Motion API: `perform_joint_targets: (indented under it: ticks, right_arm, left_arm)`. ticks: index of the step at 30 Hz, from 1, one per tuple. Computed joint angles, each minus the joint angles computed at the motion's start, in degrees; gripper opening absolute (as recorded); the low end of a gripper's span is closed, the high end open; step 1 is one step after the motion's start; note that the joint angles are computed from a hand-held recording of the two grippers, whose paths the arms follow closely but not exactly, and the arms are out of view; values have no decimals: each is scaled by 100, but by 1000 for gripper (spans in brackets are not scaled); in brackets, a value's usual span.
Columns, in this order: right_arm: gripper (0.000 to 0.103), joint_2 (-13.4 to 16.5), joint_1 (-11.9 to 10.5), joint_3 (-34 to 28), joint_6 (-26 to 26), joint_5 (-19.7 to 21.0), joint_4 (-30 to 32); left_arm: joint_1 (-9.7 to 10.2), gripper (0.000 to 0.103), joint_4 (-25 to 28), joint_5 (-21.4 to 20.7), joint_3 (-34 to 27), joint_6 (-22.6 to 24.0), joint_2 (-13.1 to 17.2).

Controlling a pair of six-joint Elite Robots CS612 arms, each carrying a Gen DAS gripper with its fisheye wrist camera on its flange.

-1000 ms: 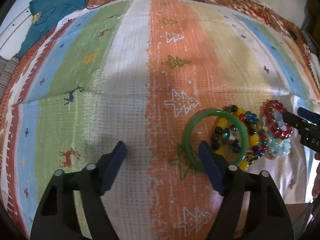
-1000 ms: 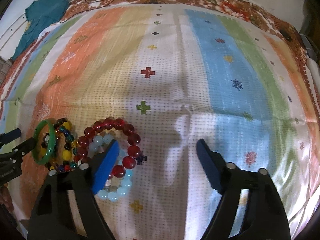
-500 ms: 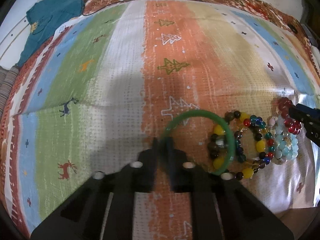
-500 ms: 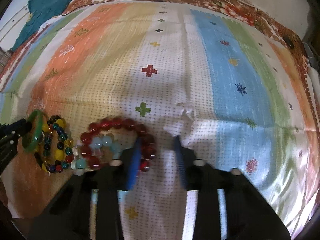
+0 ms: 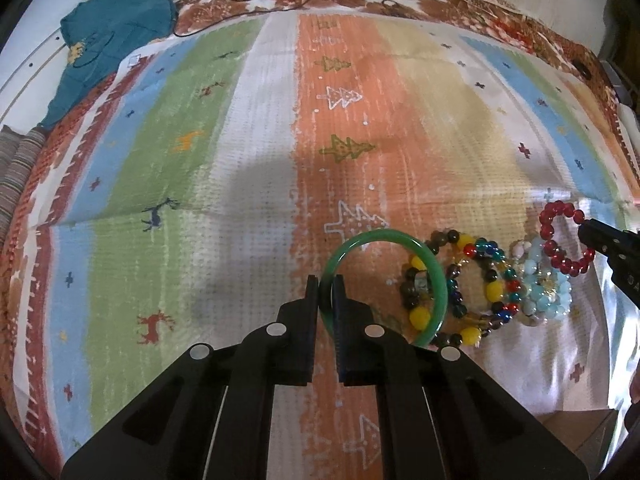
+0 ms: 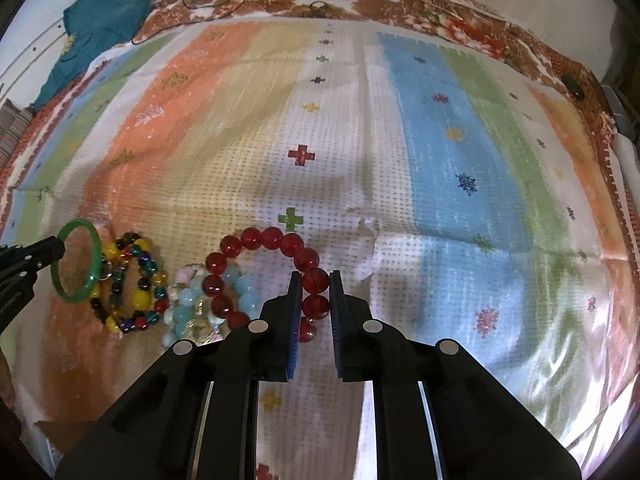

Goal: Organize jewelry
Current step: 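Grasp the red bead bracelet with the right tool while the left tool grasps the green jade bangle, then carry the red bracelet with the right tool while the left tool carries the bangle over the tin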

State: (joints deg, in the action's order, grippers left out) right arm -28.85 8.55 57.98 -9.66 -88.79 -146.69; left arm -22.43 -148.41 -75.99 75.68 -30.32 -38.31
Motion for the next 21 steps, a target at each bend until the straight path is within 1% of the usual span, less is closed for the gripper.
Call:
perform_joint_targets:
  ticks: [3,8,17,21]
  right_arm:
    - [14,-123,-13,175,-33,54,-146]
    - [14,-298,-30,426,-102,158,-359]
    - [14,-599,-17,878,-224,208,-816]
    - [14,-694,-41,1037,-184,227,-977]
  left_arm:
    - [-15,7,-54,-30,99,-48,-90]
    - [-71,7,-224,41,281,-82,-264]
    - [-170,7,-528,111,563,-91,-548]
    - [-212,7,-686,109,698,-132,-654]
